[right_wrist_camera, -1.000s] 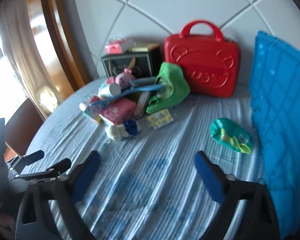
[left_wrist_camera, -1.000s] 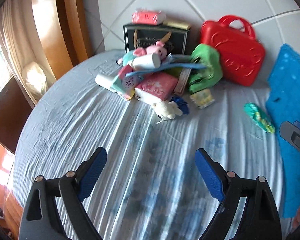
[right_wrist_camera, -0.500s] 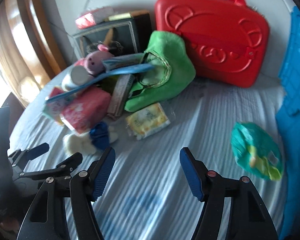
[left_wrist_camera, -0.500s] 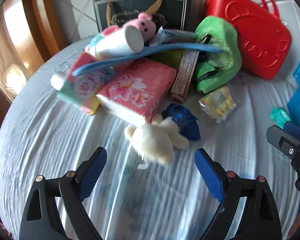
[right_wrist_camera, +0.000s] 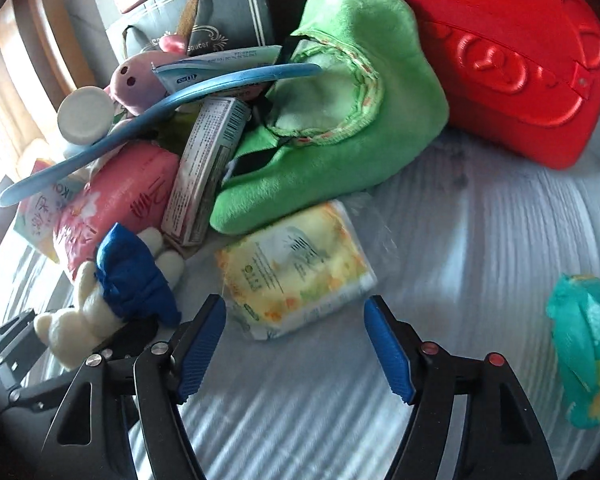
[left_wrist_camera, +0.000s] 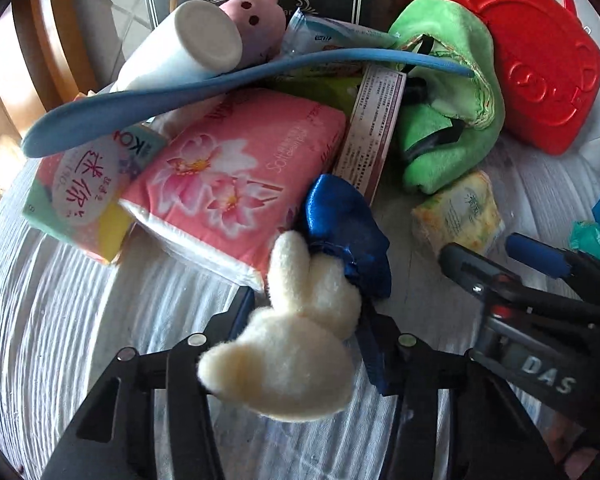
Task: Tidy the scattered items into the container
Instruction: 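Grasp the white bunny plush with the left tool while the right tool grasps the wrapped yellow pack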
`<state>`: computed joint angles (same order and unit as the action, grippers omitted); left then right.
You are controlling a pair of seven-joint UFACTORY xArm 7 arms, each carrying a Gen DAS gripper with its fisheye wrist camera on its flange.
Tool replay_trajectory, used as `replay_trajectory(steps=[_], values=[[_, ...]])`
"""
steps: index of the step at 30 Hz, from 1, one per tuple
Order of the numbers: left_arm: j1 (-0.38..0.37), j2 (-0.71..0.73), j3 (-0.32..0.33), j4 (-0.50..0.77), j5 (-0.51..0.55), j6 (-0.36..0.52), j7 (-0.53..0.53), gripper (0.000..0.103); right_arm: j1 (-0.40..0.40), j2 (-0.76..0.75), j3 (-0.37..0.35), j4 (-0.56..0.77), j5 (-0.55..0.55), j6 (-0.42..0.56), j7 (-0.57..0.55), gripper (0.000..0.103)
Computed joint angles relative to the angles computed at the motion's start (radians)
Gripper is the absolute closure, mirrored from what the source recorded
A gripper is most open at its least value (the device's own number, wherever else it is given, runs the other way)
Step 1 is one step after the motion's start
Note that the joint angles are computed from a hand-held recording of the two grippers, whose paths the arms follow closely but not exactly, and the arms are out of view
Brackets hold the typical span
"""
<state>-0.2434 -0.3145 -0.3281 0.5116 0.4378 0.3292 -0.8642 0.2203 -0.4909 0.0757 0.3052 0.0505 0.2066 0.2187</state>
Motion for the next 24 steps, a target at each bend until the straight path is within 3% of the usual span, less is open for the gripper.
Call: replay_trajectory(steps=[4,7,8,12,17,21,24], values=[[0.013,-0.01,-0.026,-0.006,0.035,-0.01,-0.031,0.057,-0.053,0.033,0.061,0.005,-0.051,-0.043,0.035,0.028],[0.009,-0.015,-0.034,-0.007,0.044,-0.012,-0.042,0.06,-0.15,0.024,0.15,0.009,-0.135,-0.029,0.114,0.042],[0.0,-0.016,-0.028,-0.008,0.032,-0.015,-0.039,0.061,-0.177,0.013,0.172,0.007,-0.164,-0.02,0.139,0.054],[-0.014,-0.027,-0.033,-0.008,0.014,0.001,-0.044,0.063,-0.15,-0.025,0.124,-0.01,-0.191,0.012,0.135,0.068],[-0.076,-0.101,-0.028,-0.026,-0.056,0.054,-0.013,0.063,-0.074,-0.146,0.048,-0.062,-0.153,0.088,0.087,0.072],[-0.131,-0.214,-0.037,-0.038,-0.124,0.161,-0.005,0.063,-0.031,-0.321,0.017,-0.114,-0.11,0.195,0.055,0.074],[-0.175,-0.332,-0.044,-0.051,-0.174,0.25,0.002,0.063,-0.007,-0.513,0.015,-0.141,-0.086,0.33,0.039,0.074]])
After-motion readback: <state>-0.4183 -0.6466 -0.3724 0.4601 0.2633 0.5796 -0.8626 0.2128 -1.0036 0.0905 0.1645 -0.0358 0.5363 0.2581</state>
